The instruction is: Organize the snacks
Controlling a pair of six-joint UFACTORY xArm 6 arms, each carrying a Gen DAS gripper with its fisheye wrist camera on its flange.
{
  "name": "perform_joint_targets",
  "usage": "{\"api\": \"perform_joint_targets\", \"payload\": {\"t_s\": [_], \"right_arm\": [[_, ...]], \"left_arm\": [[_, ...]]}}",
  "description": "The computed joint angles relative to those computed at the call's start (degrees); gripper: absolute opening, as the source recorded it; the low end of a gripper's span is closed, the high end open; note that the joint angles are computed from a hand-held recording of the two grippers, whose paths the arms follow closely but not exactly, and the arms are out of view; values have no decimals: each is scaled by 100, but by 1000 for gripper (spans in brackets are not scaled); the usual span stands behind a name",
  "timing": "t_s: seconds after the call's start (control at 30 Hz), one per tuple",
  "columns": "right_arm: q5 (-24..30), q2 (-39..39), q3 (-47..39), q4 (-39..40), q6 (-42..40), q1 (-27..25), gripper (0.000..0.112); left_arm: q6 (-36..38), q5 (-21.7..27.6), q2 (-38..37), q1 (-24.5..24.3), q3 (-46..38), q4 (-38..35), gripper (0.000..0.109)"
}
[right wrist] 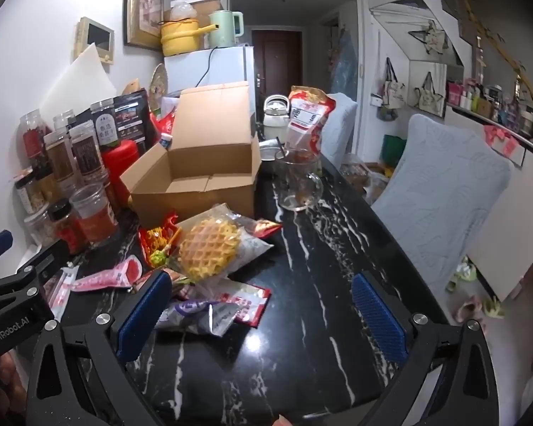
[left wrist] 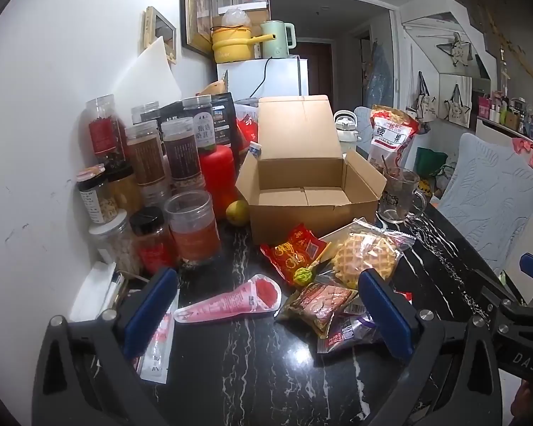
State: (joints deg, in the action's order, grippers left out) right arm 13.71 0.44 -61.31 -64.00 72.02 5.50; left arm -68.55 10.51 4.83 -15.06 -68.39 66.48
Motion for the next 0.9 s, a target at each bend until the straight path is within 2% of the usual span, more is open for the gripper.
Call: {"api": "perform_joint_targets", "payload": {"t_s": [0.17, 0.9], "right_arm": [[-40, 20, 3, -173, 181, -29, 103], [-71, 74, 1, -93, 37, 22, 103]], "left_arm": [[113, -22, 16, 4, 23, -125, 103], [192, -28, 13, 51, 91, -264, 103]]}}
